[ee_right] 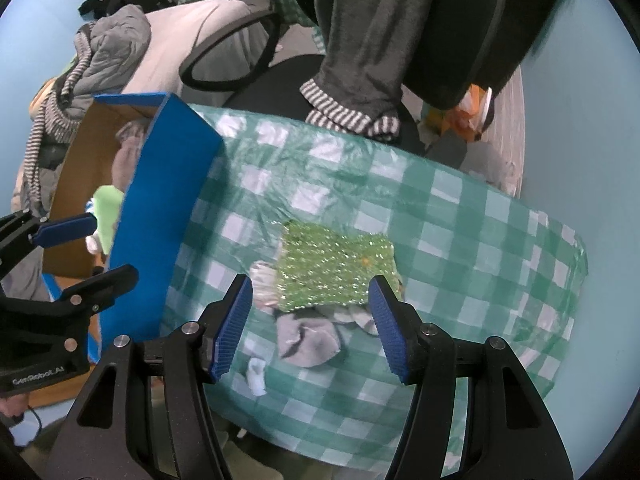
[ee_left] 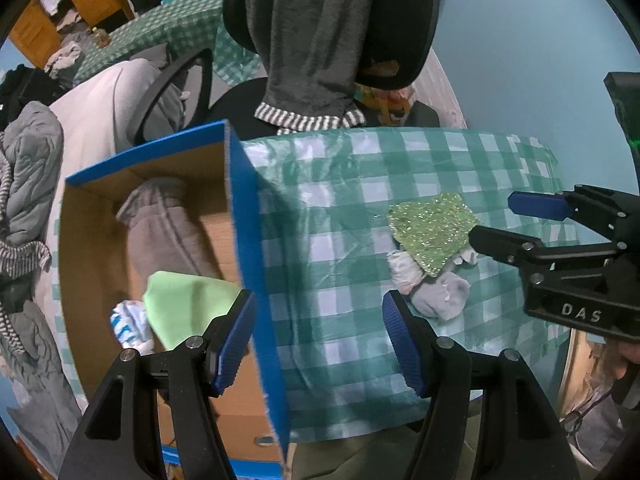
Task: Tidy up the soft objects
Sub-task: 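Move the right gripper to the green glittery scrubber and grasp it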
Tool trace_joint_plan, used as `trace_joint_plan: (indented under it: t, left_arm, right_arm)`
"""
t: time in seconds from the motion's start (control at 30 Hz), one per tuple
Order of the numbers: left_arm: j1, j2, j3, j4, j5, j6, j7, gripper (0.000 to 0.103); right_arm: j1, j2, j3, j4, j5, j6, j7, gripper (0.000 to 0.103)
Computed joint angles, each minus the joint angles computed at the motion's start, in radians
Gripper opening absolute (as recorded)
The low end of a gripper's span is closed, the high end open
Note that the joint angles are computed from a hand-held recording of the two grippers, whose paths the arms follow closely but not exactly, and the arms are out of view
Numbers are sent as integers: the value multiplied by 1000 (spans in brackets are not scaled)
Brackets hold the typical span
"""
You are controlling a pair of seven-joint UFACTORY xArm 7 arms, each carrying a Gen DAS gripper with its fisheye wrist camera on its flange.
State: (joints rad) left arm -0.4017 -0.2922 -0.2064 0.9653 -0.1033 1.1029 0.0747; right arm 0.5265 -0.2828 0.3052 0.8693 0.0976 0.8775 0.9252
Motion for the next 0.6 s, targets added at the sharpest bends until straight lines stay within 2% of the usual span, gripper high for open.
trace_joint_plan:
  t: [0.6]
  left_arm:
    - [-30,106,-27,-3,48,-28,-93,66]
  right_arm:
    - [10,57,-29,-89,71,-129,-114,61]
